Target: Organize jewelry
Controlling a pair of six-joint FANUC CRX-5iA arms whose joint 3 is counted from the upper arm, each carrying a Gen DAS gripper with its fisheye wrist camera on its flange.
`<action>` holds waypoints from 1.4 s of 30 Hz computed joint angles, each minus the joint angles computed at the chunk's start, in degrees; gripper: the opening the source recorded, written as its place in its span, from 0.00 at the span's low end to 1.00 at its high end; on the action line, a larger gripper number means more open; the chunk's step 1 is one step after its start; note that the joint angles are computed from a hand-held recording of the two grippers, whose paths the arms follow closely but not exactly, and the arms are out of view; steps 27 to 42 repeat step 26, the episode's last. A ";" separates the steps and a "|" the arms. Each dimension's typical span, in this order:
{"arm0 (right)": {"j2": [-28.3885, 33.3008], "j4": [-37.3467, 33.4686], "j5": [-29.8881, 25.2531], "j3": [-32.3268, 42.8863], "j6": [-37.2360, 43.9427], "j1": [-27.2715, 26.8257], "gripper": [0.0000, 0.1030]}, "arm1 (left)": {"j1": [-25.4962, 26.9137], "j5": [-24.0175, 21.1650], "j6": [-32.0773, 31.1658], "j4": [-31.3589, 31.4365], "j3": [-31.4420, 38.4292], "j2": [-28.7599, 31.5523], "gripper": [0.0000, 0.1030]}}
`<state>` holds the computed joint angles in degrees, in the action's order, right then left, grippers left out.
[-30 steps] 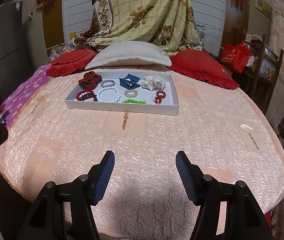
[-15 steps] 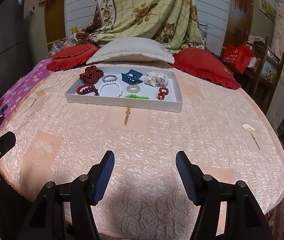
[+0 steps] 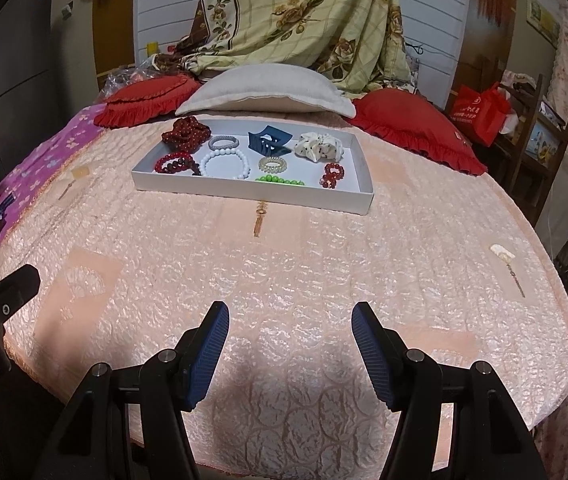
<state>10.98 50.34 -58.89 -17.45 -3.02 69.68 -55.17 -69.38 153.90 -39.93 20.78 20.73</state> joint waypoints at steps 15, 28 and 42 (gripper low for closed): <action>0.35 -0.14 -0.09 0.24 0.37 0.28 0.60 | 0.24 0.08 -0.50 0.86 0.09 0.51 0.84; 0.80 -1.38 0.82 0.36 0.56 -0.11 0.60 | 0.64 0.81 -1.01 1.55 -0.60 0.50 0.84; 0.80 -1.38 0.82 0.36 0.56 -0.11 0.60 | 0.64 0.81 -1.01 1.55 -0.60 0.50 0.84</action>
